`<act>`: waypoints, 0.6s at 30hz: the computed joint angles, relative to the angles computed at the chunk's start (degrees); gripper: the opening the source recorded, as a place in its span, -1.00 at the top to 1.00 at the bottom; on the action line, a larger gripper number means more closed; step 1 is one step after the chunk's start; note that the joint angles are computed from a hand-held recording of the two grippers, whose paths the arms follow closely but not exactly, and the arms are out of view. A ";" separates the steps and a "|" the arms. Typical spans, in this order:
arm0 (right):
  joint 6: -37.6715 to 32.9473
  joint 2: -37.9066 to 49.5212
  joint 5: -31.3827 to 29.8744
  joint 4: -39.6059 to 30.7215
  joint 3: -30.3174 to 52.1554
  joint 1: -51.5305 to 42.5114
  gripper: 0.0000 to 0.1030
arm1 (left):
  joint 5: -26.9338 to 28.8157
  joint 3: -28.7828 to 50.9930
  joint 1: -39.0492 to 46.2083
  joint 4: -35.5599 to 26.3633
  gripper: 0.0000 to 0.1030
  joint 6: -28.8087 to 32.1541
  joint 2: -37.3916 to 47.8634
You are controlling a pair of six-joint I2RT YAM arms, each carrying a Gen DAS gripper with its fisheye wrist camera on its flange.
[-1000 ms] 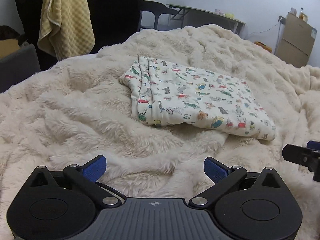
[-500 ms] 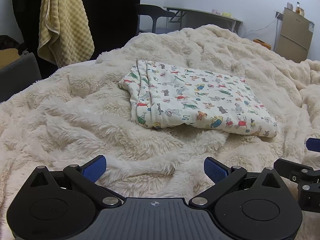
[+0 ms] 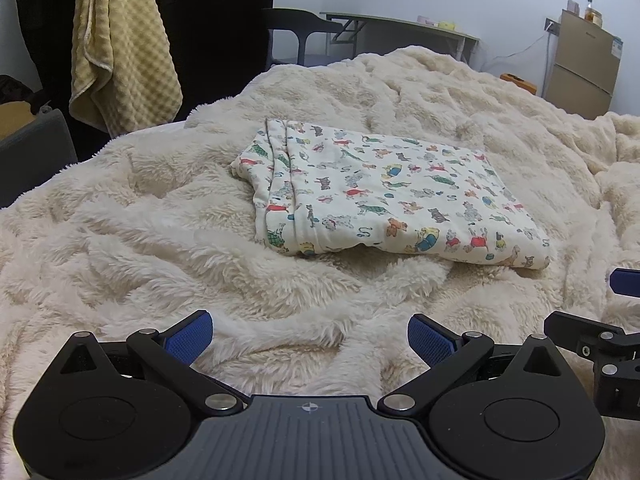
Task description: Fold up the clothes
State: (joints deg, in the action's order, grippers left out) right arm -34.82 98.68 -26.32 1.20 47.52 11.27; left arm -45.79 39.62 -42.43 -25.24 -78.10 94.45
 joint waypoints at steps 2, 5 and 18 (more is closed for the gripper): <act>-0.02 0.00 0.01 -0.19 0.09 -0.06 -0.67 | 0.03 -0.02 0.02 0.20 -1.00 0.15 0.01; -0.07 0.02 0.07 -0.41 0.17 -0.13 -0.67 | 0.12 -0.05 0.02 0.41 -1.00 0.35 0.04; -0.31 0.12 0.26 -0.83 0.40 -0.18 -0.67 | 0.23 -0.20 -0.11 0.98 -1.00 0.91 0.10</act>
State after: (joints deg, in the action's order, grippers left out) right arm -35.12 98.80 -26.06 0.37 47.92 11.10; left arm -45.56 39.42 -42.54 -24.25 -77.19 94.55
